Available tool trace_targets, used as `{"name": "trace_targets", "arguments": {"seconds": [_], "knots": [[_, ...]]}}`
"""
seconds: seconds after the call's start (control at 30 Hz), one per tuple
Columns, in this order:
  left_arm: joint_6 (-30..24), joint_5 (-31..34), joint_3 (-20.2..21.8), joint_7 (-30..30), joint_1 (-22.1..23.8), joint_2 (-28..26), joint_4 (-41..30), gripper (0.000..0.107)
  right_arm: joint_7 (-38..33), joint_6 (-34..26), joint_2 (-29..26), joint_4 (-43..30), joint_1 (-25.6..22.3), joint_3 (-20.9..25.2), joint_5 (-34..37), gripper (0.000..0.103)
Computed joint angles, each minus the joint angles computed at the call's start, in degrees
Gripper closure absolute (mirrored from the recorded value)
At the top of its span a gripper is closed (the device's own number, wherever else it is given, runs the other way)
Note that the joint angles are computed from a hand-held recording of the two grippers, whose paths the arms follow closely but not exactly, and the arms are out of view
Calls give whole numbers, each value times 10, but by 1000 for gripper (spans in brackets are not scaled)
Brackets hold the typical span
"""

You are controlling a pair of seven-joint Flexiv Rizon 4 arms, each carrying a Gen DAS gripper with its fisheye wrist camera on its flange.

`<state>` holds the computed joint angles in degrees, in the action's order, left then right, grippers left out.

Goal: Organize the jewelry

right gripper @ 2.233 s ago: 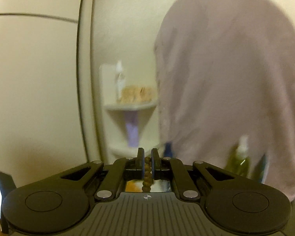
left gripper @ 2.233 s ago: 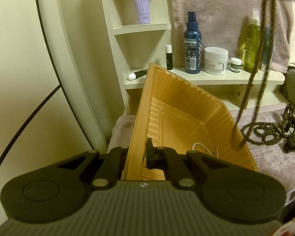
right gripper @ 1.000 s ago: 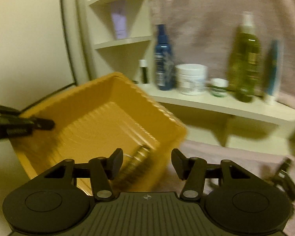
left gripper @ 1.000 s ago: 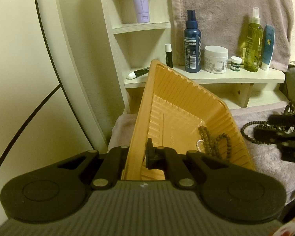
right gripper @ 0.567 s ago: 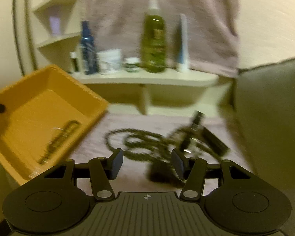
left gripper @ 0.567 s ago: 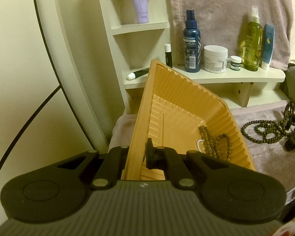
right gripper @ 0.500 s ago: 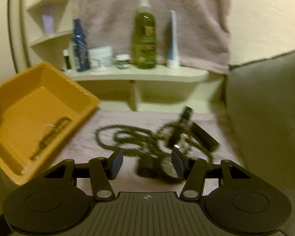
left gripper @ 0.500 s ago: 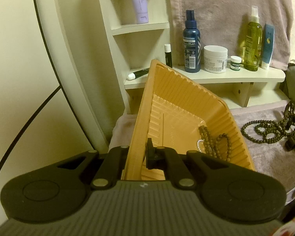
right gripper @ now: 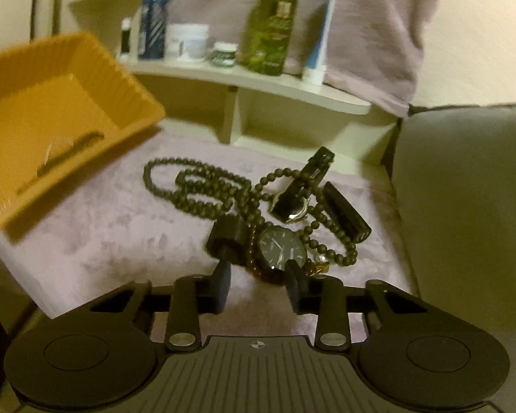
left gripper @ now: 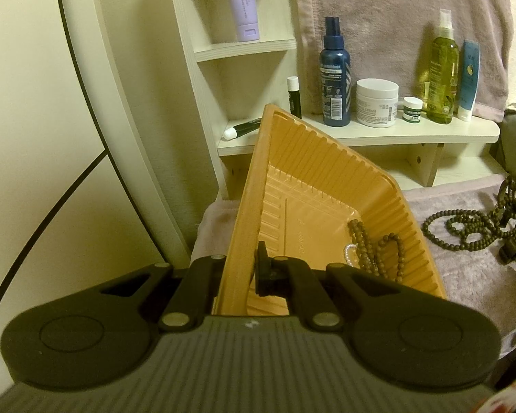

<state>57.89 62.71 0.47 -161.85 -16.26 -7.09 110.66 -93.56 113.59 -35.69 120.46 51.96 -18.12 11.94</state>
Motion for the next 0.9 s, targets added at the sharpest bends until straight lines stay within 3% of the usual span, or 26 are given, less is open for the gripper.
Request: {"name": "trace_targets", "arguments": {"seconds": [0.3,0.37,0.5,0.9], "knots": [[-1,1,0,-1,0,-1,-1,103,-47,11,-47,-9,90,-95,33,80],[-1,0,0,-1,0,-1,-1,103,-57,8,-47,-8,96,-101,34,82],[-2,2,0,-3,-1,-1,-1,103,-67,10,-37,-2,93,-95,36,97],[0,1,0,0,0,-1,-2,102,-93,42,-19,2,103,-103,85,99]]}}
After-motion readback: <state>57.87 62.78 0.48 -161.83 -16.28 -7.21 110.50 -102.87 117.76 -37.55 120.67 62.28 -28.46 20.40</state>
